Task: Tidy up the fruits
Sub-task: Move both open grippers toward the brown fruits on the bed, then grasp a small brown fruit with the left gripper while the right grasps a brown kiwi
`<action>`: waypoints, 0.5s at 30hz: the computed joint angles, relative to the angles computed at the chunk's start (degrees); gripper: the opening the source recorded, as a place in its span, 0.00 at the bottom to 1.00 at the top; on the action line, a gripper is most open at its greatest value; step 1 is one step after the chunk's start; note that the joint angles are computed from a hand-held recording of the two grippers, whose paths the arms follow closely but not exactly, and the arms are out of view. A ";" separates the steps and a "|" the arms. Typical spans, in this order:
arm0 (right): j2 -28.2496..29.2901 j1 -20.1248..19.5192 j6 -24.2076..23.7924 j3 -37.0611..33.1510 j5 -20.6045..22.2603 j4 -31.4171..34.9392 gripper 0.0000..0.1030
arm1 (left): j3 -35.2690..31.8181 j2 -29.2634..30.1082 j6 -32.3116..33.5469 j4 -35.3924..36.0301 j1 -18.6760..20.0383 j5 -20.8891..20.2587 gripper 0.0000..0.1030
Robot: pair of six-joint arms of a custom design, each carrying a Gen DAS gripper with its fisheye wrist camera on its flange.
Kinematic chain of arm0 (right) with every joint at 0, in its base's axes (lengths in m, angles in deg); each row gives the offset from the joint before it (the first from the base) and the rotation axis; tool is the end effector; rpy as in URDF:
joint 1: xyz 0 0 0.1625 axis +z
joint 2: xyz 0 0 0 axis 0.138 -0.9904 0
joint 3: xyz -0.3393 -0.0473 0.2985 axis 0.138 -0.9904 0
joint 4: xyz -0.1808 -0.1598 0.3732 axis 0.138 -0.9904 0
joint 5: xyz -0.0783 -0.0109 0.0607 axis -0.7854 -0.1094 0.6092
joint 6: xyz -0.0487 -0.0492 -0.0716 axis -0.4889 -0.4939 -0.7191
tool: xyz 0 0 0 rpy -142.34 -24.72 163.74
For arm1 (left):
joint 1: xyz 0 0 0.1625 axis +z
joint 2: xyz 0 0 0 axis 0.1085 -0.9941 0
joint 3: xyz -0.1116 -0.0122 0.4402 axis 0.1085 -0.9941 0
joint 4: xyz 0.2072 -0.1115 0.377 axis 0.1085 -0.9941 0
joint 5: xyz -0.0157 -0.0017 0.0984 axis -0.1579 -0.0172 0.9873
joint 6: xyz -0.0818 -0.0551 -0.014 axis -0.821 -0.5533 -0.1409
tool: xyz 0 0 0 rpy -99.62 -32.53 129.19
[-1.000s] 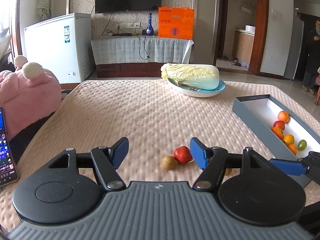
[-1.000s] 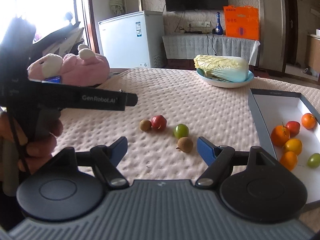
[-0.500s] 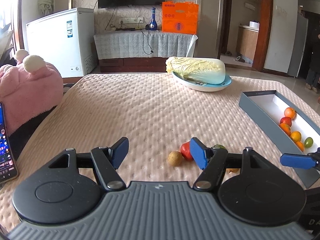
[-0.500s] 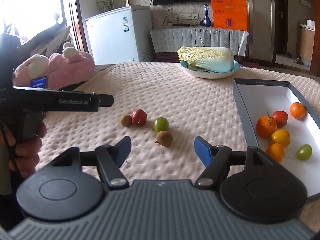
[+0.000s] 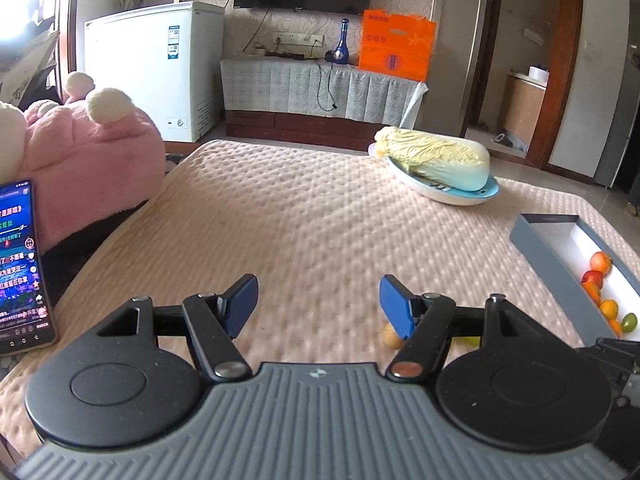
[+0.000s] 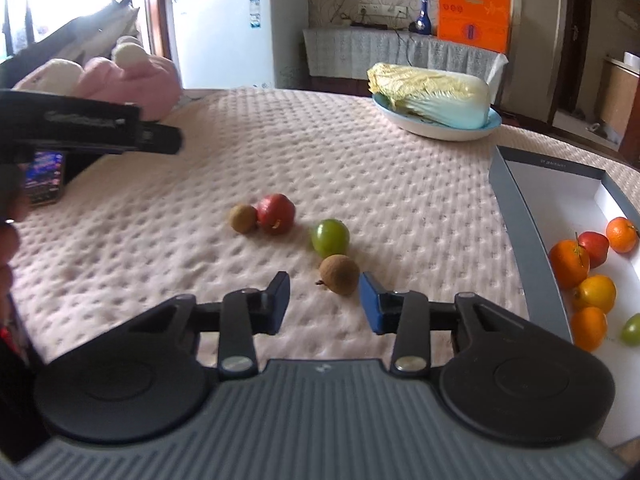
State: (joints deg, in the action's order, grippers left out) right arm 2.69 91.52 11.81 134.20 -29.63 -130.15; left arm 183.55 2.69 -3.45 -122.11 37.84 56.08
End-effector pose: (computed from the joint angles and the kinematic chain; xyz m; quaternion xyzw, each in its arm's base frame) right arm 0.2222 -0.5722 0.0004 0.4970 -0.8253 0.2305 0.1369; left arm -0.1138 -0.4335 0.2191 -0.0624 0.7416 -0.5307 0.4055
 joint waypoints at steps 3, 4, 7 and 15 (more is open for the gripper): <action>1.24 0.34 1.15 -1.28 -1.48 -0.47 0.40 | 0.37 0.16 3.26 -4.25 0.34 -0.47 0.70; 1.59 0.43 1.54 -1.67 -1.97 -0.49 0.37 | 0.45 0.40 5.06 -6.48 0.51 -0.81 0.70; 2.50 0.75 2.02 -2.75 -3.76 0.34 0.29 | 0.39 1.38 9.10 -10.78 0.97 -2.53 0.70; 1.69 0.58 2.01 -2.25 -3.00 0.84 0.28 | -1.88 8.14 24.97 -24.40 2.84 -8.55 0.64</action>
State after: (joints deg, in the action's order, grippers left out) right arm 4.38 92.11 13.82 131.96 -32.63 -129.30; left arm 181.67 10.83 21.52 -146.51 40.69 47.53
